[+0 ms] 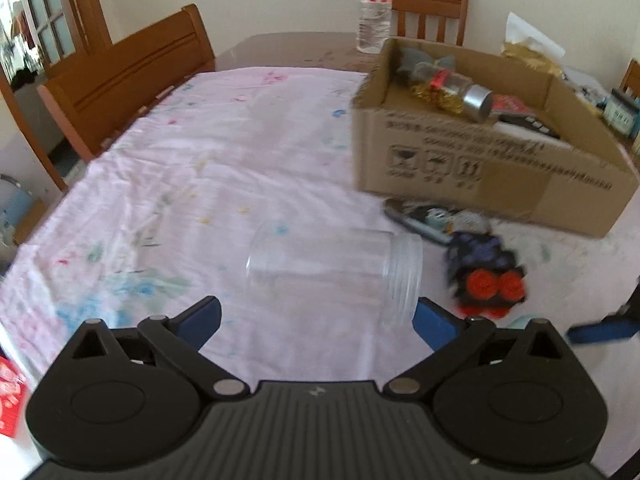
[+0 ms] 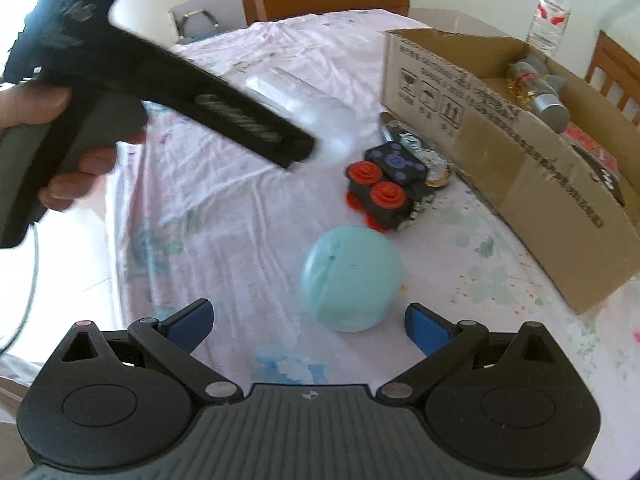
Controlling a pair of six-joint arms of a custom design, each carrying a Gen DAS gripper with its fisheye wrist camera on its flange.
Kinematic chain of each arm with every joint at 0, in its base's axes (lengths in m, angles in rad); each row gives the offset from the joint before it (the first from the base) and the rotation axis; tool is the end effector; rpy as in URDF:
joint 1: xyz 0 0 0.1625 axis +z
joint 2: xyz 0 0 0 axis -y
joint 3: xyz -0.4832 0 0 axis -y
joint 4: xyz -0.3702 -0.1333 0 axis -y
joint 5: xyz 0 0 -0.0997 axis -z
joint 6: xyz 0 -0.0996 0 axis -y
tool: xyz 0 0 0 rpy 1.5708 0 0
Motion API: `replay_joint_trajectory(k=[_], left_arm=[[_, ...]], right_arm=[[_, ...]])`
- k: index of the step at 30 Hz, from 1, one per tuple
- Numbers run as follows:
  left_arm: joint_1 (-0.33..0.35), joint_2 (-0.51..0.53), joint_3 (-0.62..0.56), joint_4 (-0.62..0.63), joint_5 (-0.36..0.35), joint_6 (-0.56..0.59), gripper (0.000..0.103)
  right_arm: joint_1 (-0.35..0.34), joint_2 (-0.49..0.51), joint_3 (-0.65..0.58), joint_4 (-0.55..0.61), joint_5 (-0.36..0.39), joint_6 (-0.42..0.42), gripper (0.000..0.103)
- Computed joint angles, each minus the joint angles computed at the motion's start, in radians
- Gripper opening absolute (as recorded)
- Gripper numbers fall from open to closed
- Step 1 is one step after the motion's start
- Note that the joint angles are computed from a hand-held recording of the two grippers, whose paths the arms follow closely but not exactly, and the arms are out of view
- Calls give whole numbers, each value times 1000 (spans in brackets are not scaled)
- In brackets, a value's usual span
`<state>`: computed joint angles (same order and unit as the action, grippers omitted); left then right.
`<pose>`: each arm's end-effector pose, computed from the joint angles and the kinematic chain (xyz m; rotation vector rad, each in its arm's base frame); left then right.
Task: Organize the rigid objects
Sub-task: 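Close the right tool on the light blue case while the left tool grasps the clear jar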
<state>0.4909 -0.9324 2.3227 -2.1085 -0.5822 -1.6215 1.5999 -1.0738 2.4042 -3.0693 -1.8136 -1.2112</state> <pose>-0.2320 -0.3695 0.0752 -0.0628 2.0398 -0.8459 0.1219 -0.4296 0.1491 1.6308 -2.3339 0.0056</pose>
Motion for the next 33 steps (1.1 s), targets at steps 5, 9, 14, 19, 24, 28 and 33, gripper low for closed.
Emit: replay_joint_trajectory(k=[5, 9, 14, 19, 24, 28, 33], left_arm=[[5, -3, 28, -75, 27, 91, 101], [20, 10, 26, -93, 53, 189, 102], [37, 14, 35, -146, 61, 237, 102], [45, 18, 34, -164, 62, 253, 102], [40, 15, 39, -180, 68, 259, 101], [42, 14, 41, -196, 74, 281, 101], [48, 8, 49, -238, 72, 329, 93]], right_arm=[[-2, 16, 6, -60, 10, 47, 103], [9, 55, 18, -161, -6, 47, 99], [13, 83, 34, -253, -8, 64, 88], [20, 103, 54, -334, -13, 103, 78], [30, 116, 71, -383, -22, 128, 71], [35, 125, 76, -405, -23, 137, 67], [42, 137, 80, -438, -32, 153, 60]])
